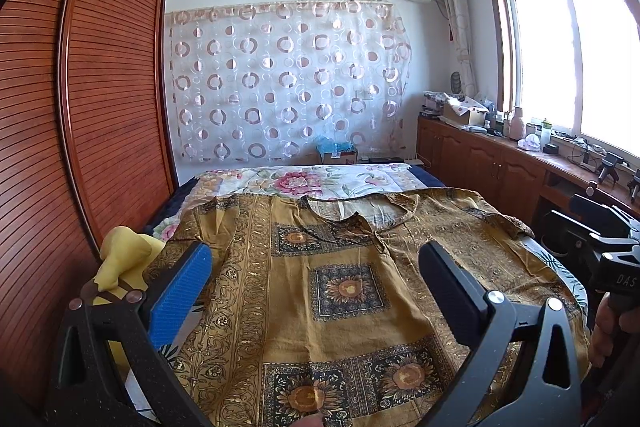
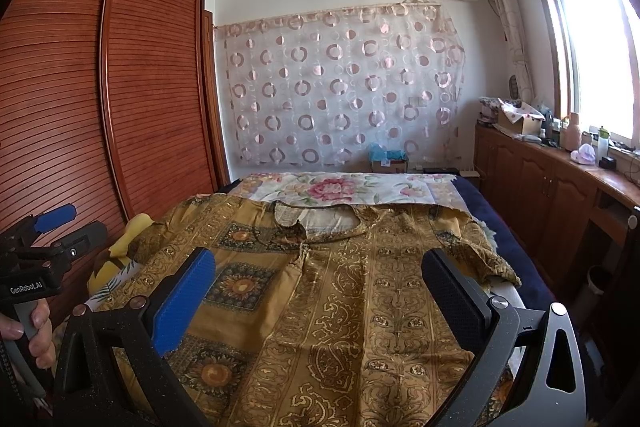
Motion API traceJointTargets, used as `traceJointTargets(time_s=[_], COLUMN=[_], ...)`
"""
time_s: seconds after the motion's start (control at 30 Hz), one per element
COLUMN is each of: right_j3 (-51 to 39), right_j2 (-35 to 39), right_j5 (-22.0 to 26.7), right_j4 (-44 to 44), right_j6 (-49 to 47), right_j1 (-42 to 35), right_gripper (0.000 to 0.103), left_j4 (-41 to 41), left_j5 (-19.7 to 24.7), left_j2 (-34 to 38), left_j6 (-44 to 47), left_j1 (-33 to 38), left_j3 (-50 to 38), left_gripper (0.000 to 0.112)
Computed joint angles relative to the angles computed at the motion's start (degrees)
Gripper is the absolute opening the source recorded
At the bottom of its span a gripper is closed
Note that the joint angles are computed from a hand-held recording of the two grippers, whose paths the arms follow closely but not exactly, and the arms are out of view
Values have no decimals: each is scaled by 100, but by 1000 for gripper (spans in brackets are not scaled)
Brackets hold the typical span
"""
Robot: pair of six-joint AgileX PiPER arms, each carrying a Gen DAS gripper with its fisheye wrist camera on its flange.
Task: Fold small clothes
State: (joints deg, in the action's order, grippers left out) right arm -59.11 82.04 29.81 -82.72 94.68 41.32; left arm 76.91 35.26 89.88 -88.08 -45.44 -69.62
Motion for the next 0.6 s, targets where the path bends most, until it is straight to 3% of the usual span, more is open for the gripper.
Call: traceJointTargets(time_s=[0.6], right_j3=[57], right_j2=[-27], right_j5=[44], right_j4=[-145], right_j6=[186], right_j1=[12], right_gripper=[103], left_j4=[-30], left_j5=[30], left_j2=[-32], left_j6=[60], left_j1=[2], left_j3=[-7], left_gripper=[103])
